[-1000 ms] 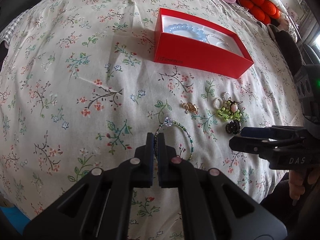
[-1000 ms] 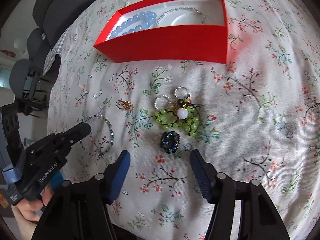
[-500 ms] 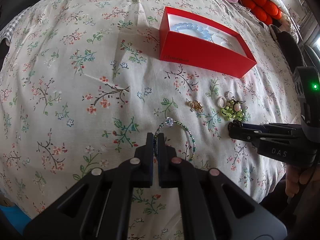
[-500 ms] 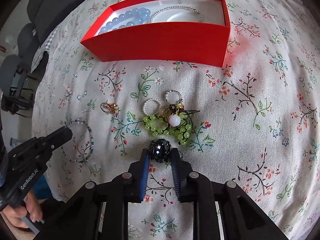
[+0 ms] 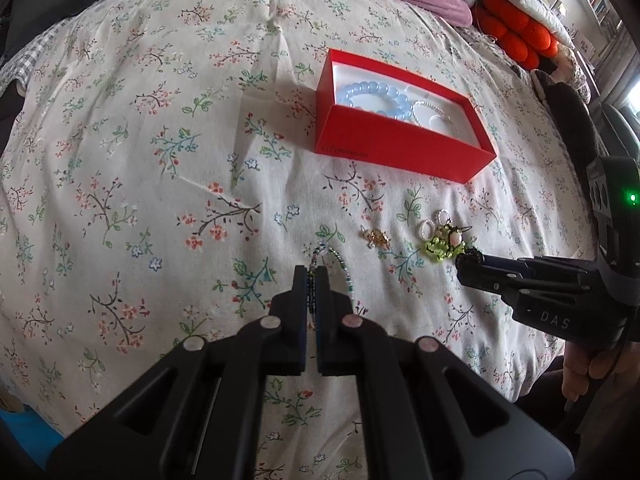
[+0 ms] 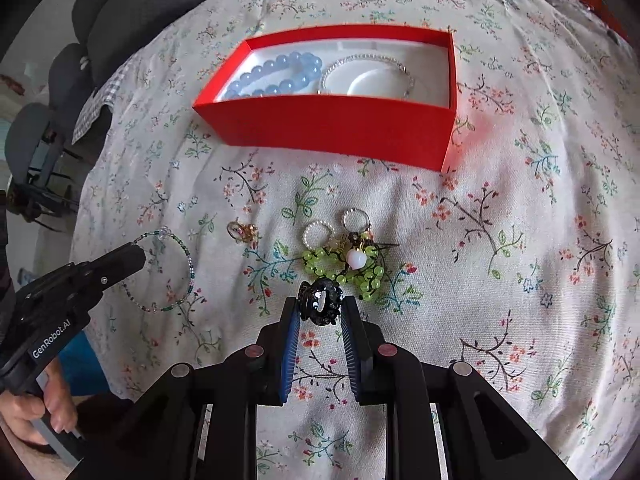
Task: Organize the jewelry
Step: 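Grasp the black ring with the right tool while the left tool holds the beaded bracelet, then carry the beaded bracelet and black ring into the red box and open both tools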
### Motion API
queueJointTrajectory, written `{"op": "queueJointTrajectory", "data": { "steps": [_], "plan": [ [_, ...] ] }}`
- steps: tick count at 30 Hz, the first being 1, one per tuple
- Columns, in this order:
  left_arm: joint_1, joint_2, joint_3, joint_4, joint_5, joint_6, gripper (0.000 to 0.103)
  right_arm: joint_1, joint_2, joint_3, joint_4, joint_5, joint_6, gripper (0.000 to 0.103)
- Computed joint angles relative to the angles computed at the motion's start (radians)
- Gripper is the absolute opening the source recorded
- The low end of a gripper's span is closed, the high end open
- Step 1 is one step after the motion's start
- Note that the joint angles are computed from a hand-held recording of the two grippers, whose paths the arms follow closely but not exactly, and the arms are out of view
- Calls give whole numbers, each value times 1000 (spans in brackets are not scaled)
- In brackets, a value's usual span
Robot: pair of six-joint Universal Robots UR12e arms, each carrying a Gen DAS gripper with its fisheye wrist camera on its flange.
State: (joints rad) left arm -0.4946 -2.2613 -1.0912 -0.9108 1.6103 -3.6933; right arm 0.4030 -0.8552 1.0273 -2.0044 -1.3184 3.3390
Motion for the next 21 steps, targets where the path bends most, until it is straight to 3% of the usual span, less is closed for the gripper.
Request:
{"op": "queueJointTrajectory", "data": {
  "steps": [21],
  "plan": [
    [9, -11, 67, 101, 2, -49, 4, -28, -24, -18, -129, 40, 49, 21]
  ]
}}
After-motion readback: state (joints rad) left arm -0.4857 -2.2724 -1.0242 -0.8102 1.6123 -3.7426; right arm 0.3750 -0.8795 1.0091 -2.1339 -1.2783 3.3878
